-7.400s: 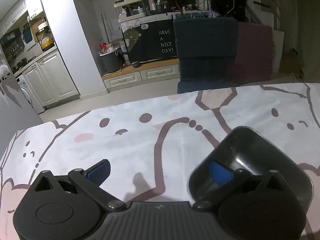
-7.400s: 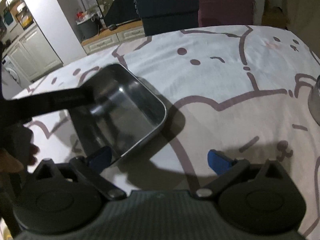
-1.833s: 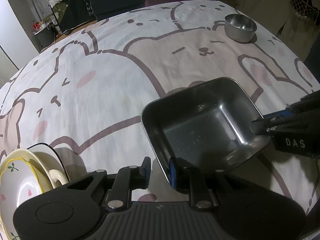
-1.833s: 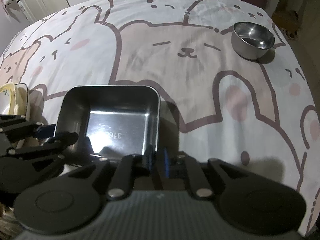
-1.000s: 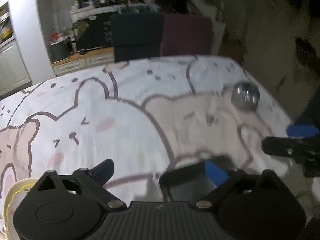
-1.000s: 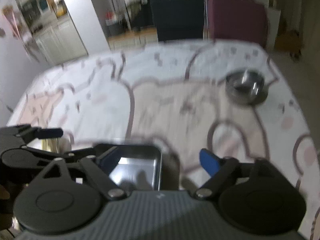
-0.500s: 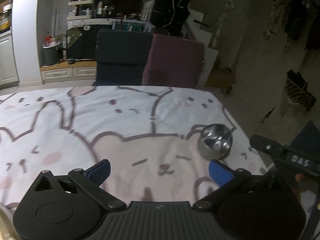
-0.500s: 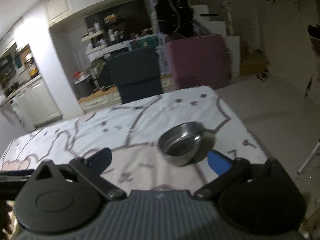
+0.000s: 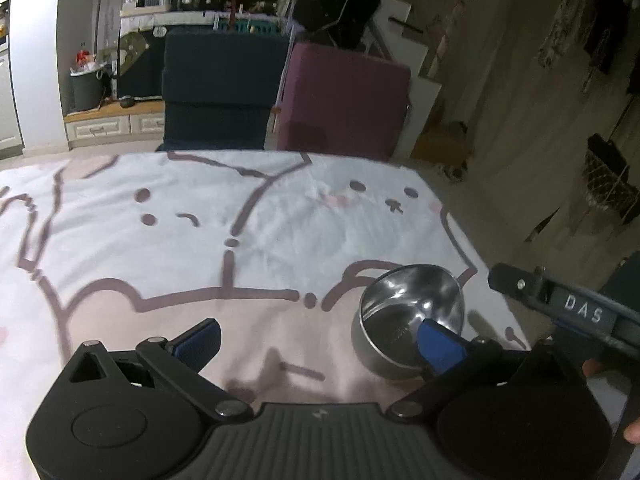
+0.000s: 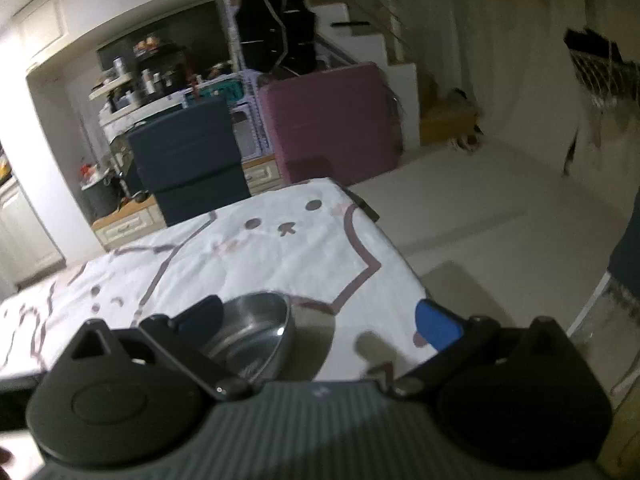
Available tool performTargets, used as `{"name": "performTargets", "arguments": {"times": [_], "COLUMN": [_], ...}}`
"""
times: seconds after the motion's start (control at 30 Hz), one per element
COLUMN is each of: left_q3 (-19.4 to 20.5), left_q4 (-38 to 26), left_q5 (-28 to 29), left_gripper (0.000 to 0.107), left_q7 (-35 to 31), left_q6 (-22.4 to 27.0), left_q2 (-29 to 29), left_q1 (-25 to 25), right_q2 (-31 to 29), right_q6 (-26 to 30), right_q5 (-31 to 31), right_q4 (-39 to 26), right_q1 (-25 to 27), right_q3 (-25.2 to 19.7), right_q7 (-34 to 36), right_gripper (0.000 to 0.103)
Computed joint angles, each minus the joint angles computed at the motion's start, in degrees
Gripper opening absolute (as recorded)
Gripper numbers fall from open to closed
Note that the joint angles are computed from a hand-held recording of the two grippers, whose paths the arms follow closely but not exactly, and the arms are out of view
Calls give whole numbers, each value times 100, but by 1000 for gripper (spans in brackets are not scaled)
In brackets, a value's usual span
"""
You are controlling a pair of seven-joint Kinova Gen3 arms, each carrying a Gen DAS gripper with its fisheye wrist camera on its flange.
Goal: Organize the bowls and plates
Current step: 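Move both grippers to the small steel bowl and close them on its rim, then lift the small steel bowl with both grippers and carry it toward the bowls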
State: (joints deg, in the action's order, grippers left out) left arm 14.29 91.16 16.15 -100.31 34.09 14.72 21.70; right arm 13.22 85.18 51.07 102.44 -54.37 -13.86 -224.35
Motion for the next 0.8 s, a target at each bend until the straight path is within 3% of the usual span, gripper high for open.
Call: {"name": "performTargets", "arguments": {"times": [0.2,0.37,0.53,0.8], "left_q3": [-220,-331,-438,-261], "left_q4": [-366,-499,-557,-372], "left_q5": [-807,-1287,-1772,-1726], "left_gripper": [103,103,103,103], "left_q7": [559,794,925,582], "left_q6": [117,136,88,-22], "left_q2": [452,614,680,565], "left_q1": [559,784,947,805], "right_q2": [-104,-14,134,122], "right_q6": [-886,-1214,-993,-915], "right_q5": [-21,-344,-614,-752], "right_q4": [331,292,87,107], "right_q1": [448,664,667,614], "right_q3": [82,187,270,317], "right_q7": [352,727,838,971], "right_gripper": [103,102,94,88]}}
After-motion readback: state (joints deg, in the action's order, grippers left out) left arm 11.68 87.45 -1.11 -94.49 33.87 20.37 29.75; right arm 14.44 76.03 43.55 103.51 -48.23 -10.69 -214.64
